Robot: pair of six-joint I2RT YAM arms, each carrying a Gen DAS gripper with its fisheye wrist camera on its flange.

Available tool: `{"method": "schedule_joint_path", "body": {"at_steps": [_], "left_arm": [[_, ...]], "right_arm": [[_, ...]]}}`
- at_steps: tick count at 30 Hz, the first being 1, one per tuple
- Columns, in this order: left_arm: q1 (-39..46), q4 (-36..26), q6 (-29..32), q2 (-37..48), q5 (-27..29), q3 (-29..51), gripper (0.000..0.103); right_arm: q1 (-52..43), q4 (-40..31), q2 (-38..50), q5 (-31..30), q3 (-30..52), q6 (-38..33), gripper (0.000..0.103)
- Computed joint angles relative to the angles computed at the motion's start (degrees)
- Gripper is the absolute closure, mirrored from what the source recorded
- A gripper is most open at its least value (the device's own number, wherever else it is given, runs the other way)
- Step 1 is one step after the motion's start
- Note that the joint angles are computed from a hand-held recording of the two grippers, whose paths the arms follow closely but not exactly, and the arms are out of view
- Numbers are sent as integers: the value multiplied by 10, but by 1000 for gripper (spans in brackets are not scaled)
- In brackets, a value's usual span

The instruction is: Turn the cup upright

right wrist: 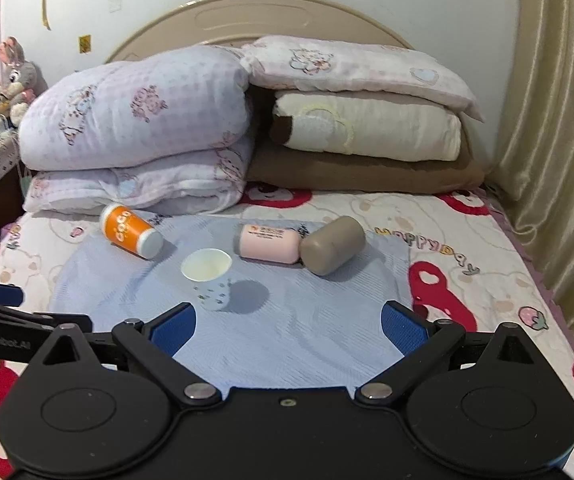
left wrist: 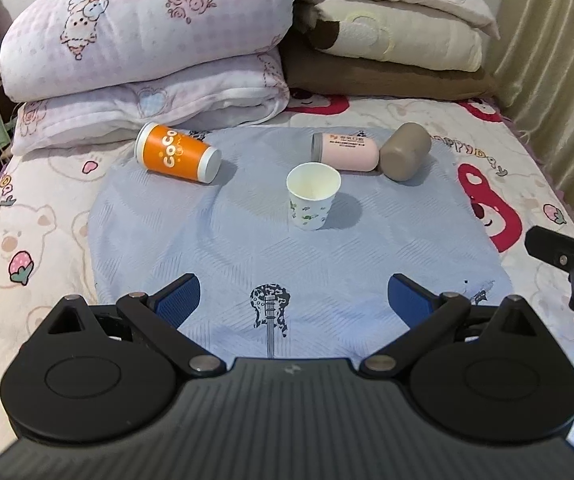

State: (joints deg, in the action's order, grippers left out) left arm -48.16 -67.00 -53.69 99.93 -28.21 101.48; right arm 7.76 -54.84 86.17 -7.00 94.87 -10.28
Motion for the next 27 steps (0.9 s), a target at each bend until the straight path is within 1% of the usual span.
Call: {"method": "schedule_joint_path", "body": {"at_steps": [4,6,10,13,19,24,27], "left_arm": [[1,-33,-10,15,-3,22,1],[1,-37,-12,13,-4,23,1],[-6,-46,-20,13,-26,27,1],[-7,-51,-18,11,-33,26,1],[6,-47,-11,3,-11,8,1],[6,-50,-13,-2,-17,3,1],[6,-55,-20,-1,-33,5,1]], "right_arm": [[-1,-6,3,13,0,4,2],[-4,-7,1,14,-1,9,2],[-6,-11,-2,18,-1,15,2],[-4,-5,-3,26,-4,16,2],[8,1,-1,43,-10,18,2],[10,1,1,42,-8,22,2],[11,0,5,42,-6,27,2]]}}
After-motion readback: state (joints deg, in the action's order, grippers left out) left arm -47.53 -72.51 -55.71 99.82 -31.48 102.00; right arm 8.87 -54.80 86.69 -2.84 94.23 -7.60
